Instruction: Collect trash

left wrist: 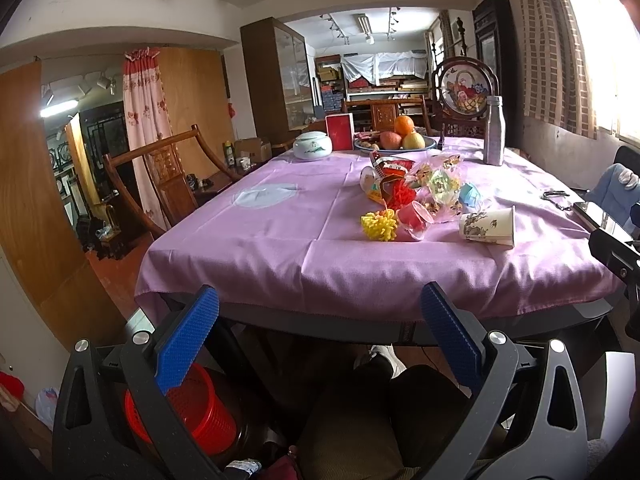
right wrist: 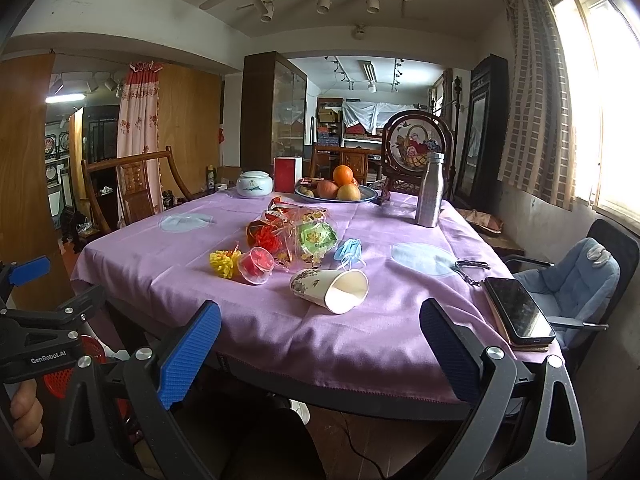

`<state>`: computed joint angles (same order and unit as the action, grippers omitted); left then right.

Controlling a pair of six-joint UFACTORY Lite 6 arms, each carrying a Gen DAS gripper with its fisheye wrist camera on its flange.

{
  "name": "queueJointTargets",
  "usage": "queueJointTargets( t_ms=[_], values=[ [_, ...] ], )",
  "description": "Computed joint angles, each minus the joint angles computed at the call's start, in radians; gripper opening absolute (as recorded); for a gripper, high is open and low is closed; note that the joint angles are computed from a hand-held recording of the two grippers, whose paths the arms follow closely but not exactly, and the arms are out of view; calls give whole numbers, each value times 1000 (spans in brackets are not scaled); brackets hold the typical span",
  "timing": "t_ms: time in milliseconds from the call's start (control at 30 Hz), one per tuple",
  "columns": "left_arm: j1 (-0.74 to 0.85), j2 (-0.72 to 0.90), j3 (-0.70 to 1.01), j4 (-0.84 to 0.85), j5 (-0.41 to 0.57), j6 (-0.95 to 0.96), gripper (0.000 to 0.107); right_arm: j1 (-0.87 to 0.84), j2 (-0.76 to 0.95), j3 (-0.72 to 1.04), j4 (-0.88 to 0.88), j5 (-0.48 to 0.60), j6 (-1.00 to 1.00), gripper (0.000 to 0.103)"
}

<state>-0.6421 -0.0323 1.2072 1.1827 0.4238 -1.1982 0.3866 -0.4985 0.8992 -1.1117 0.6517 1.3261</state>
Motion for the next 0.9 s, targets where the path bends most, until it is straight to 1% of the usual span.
queueJointTargets(
  t_ms=[367, 433, 900],
  values=[
    [2, 1, 5, -5, -2, 11, 97, 25, 0, 0, -10, 21, 21, 98],
    [1, 1, 6, -5, 0, 10, 97, 6, 1, 3, 2, 5, 0, 98],
    [5, 0, 3, -4, -1, 9, 97, 14, 3, 4, 5, 10, -2, 98]
  ],
)
